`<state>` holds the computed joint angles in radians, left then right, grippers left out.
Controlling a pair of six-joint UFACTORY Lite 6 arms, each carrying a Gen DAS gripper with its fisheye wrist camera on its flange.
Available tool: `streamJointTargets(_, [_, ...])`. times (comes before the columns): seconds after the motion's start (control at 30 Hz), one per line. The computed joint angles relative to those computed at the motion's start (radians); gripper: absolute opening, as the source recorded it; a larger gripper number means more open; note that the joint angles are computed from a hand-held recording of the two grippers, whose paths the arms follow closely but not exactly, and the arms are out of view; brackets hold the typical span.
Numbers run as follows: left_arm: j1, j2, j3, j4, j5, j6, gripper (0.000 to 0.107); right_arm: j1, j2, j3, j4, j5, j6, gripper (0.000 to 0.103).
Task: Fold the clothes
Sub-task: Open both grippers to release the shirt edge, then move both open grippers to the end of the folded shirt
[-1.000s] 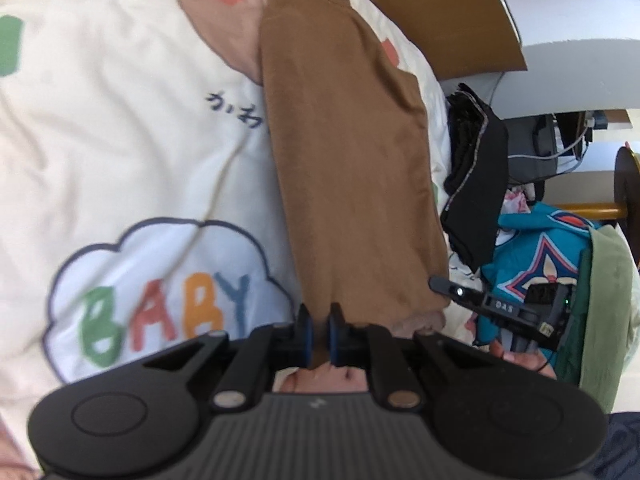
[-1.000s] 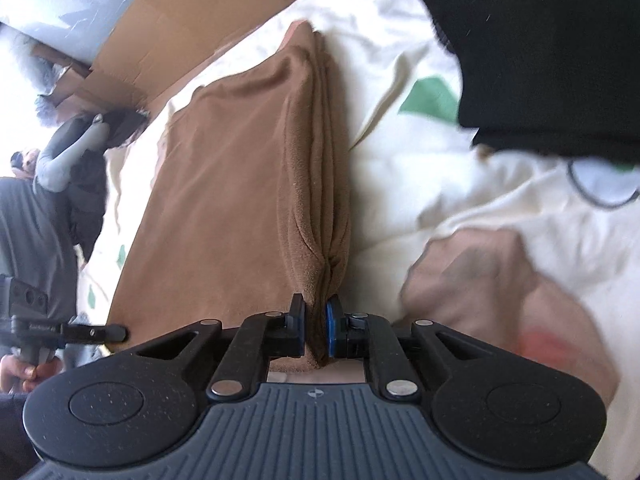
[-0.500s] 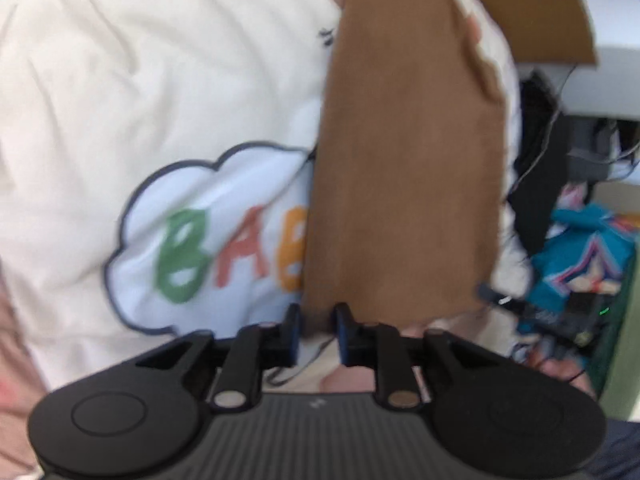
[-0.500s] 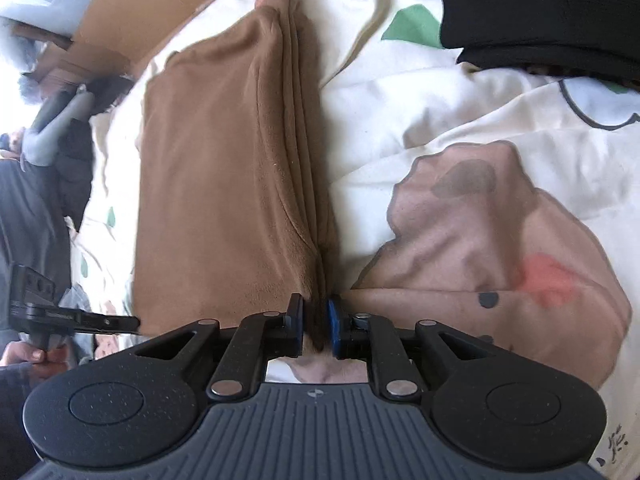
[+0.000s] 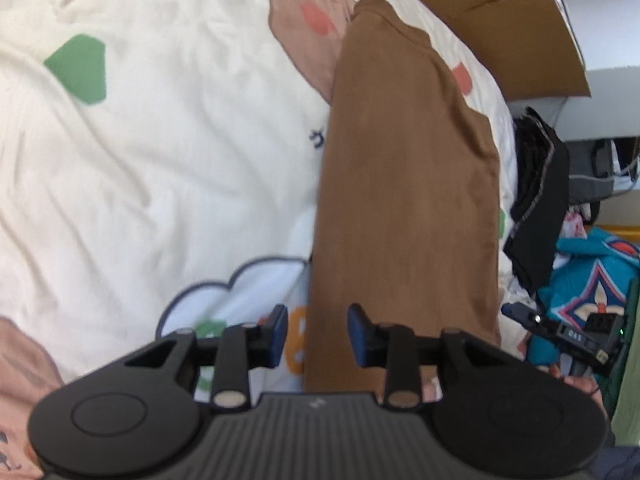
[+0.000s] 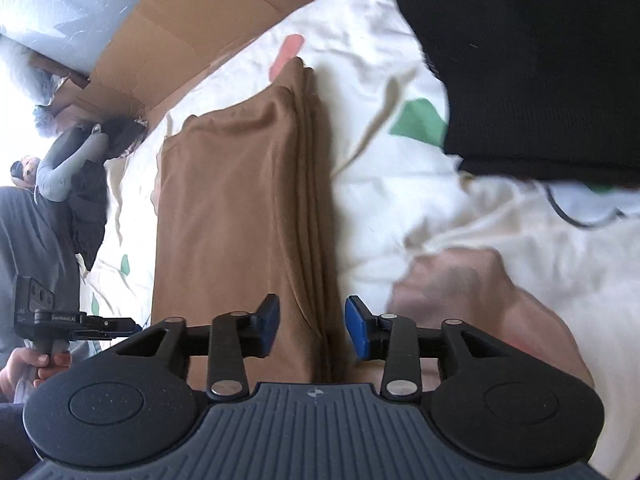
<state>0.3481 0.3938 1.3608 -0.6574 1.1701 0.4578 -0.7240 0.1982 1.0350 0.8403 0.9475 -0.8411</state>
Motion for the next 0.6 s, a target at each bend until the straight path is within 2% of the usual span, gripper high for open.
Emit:
streamJointTargets(0.1, [-0.037,0.044,0.055,-0.010,-0.043,-0.039,0.035,0.072,0.048,0.051,0.035,-0.052,0.003,0.048])
streamJointTargets(0.27, [-0.068,0.117,0.165,-0.014,-0.097,-0.087,0.052,0.139,0.170,0.182,0.058,-0.127,0.020,0.049])
streamJointTargets(0.43, [-0.090,0.189,0.267,-0.016,-0.104,-0.100,0.054,0.178,0.291,0.311,0.052,-0.155,0.039,0.049])
streamJointTargets(0.6, [-0.113,0.250,0.348,-0.017,-0.108,-0.116,0.054,0.190,0.344,0.346,0.053,-0.166,0.037,0.049])
